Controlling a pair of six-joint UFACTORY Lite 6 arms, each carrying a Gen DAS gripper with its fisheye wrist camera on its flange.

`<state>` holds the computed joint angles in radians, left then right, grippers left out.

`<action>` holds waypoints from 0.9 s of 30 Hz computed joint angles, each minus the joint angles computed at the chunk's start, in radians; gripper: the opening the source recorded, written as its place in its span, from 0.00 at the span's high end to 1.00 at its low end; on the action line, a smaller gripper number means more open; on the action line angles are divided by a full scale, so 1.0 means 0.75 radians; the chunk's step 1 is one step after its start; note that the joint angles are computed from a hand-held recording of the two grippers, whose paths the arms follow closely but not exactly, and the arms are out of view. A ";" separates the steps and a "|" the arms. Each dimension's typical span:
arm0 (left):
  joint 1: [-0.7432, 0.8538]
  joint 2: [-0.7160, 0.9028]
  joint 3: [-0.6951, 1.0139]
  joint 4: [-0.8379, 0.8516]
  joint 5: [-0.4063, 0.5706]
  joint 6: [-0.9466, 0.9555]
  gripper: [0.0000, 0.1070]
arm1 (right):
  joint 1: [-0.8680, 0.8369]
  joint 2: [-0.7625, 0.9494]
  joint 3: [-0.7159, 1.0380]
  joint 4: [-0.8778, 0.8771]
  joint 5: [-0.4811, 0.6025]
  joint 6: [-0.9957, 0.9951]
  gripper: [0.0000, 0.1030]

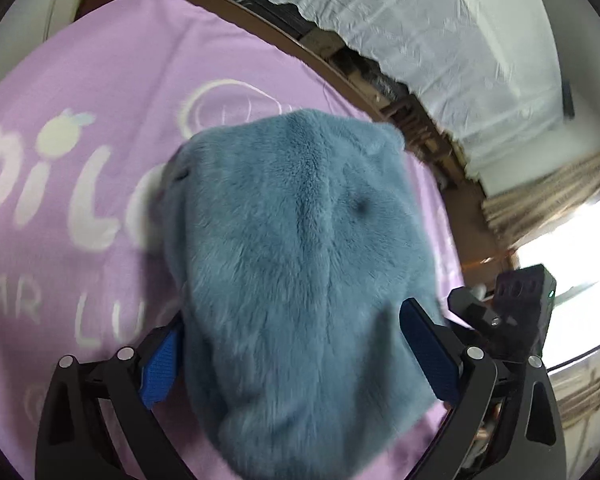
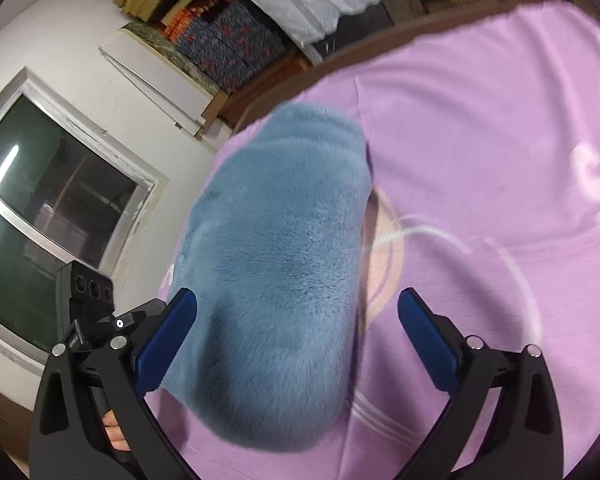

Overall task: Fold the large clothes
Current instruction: 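Close both grippers on the sides of the blue fleece bundle, then lift the bundle with both grippers and carry it toward the bed's edge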

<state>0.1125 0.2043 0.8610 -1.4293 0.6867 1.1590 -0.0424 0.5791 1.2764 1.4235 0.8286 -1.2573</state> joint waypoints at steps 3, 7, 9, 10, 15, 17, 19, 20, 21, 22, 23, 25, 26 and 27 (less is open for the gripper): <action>-0.015 0.086 0.058 -0.023 0.048 0.046 0.07 | 0.026 0.121 0.130 -0.053 0.044 0.102 0.05; 0.015 0.150 0.073 -0.100 0.124 0.163 0.07 | 0.056 0.232 0.259 -0.069 0.081 0.149 0.05; 0.024 0.156 0.057 -0.124 0.162 0.183 0.10 | 0.062 0.280 0.290 -0.026 0.123 0.128 0.04; 0.035 0.158 0.033 -0.135 0.199 0.214 0.12 | 0.066 0.271 0.273 0.003 0.112 0.089 0.04; -0.006 0.115 -0.030 -0.173 0.221 0.286 0.16 | 0.085 0.235 0.188 0.076 0.110 -0.079 0.07; -0.003 0.111 -0.044 -0.188 0.239 0.323 0.16 | 0.075 0.233 0.165 0.096 0.147 -0.115 0.10; -0.010 0.107 -0.056 -0.204 0.228 0.352 0.16 | 0.063 0.252 0.190 0.079 0.174 -0.093 0.12; -0.016 0.111 -0.054 -0.209 0.222 0.357 0.16 | 0.062 0.255 0.193 0.077 0.173 -0.096 0.14; -0.019 0.110 -0.056 -0.216 0.219 0.364 0.16 | 0.062 0.252 0.187 0.080 0.166 -0.105 0.16; -0.025 0.116 -0.046 -0.223 0.215 0.367 0.16 | 0.062 0.247 0.176 0.090 0.164 -0.115 0.16; -0.036 0.118 -0.029 -0.225 0.208 0.358 0.16 | 0.056 0.256 0.189 0.085 0.172 -0.107 0.18; -0.054 0.080 -0.045 -0.238 0.200 0.382 0.17 | 0.049 0.209 0.117 0.113 0.187 -0.134 0.22; -0.066 0.043 -0.071 -0.250 0.194 0.402 0.17 | 0.045 0.190 0.101 0.115 0.199 -0.138 0.24; -0.080 -0.001 -0.097 -0.261 0.186 0.425 0.17 | 0.041 0.173 0.086 0.116 0.212 -0.145 0.25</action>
<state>0.0526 0.2033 0.7880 -1.6252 0.8260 1.4781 -0.0115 0.7092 1.3409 1.5108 0.9874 -1.3663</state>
